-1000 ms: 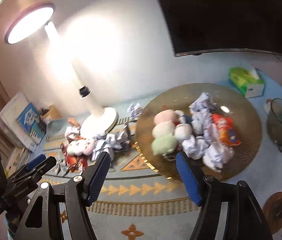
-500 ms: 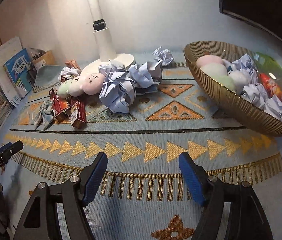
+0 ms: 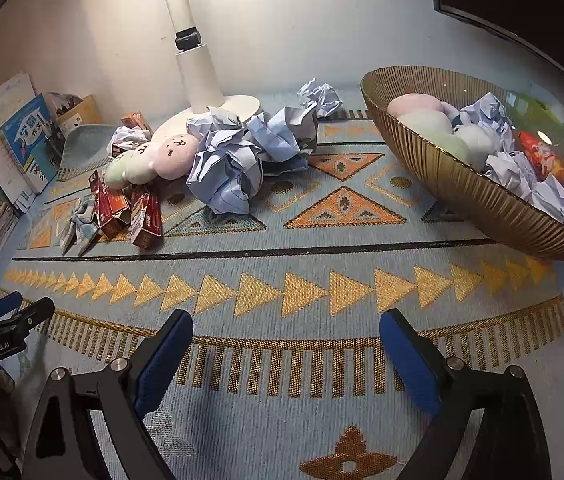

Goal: Organize objects

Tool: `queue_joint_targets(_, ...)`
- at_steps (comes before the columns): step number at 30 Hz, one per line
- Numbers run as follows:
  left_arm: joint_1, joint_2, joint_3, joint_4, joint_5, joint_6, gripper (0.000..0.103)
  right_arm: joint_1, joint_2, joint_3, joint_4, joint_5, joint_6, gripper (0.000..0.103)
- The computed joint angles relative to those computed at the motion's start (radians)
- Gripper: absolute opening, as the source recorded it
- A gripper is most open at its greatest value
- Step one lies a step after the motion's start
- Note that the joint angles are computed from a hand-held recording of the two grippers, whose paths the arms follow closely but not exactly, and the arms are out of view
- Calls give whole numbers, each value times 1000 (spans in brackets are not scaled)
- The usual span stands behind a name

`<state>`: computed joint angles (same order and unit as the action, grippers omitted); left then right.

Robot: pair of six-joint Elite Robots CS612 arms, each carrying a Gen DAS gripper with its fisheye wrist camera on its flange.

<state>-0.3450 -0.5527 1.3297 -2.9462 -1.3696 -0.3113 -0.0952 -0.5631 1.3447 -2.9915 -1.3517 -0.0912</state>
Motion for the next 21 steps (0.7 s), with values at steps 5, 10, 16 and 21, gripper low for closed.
queue_joint_targets(5, 0, 2, -3, 1, -4, -3, 102, -2, 2, -6, 18, 10, 7, 94)
queue_joint_targets(10, 0, 2, -3, -2, -8, -1, 102, -1, 2, -9, 33, 13, 7, 95)
queue_joint_targets(16, 12, 7, -20, -10, -91, 60, 101, 4, 0, -8, 8, -37, 43, 95)
queue_joint_targets(21, 24, 45, -115, -49, -99, 177, 101, -3, 4, -63, 58, 101, 128, 95)
